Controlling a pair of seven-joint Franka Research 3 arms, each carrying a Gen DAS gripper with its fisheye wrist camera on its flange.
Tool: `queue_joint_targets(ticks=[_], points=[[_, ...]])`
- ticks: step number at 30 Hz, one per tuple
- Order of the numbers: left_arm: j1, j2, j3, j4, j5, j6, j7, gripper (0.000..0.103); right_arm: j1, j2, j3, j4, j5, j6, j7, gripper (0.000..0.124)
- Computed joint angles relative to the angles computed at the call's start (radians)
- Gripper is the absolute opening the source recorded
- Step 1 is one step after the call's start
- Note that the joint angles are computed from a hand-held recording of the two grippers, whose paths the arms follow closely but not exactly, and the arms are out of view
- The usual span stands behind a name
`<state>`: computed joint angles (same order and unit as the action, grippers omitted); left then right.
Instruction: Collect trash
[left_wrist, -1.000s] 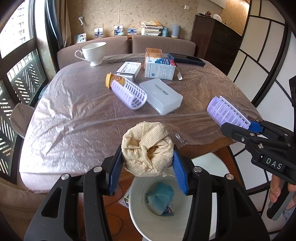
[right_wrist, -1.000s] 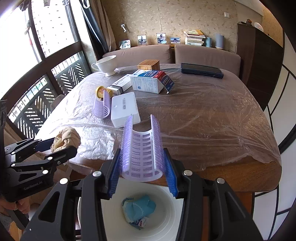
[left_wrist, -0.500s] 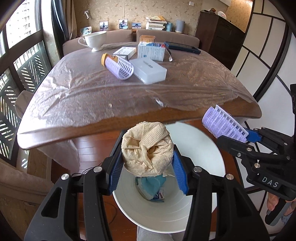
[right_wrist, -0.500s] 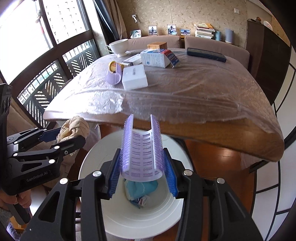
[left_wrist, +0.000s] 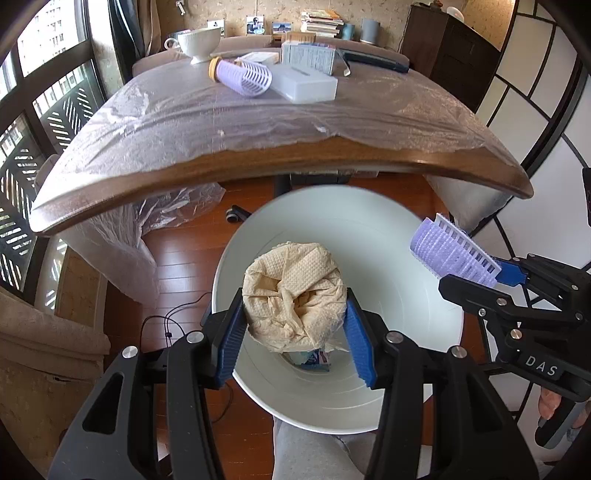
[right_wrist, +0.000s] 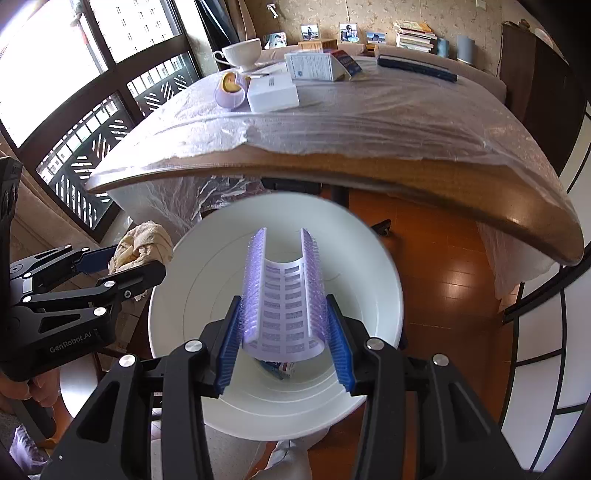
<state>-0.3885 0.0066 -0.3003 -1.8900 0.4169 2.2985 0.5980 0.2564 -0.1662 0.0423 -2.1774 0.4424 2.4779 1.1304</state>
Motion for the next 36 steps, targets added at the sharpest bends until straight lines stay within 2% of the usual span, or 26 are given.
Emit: queue_joint_targets(ticks=[36], points=[[-0.011,0.072,0.007,0.026,-0.066,-0.025,0.090,0.051,-0.004,0.046,0.008,-0.001,-0.062,-0.054,0.049,0.043]])
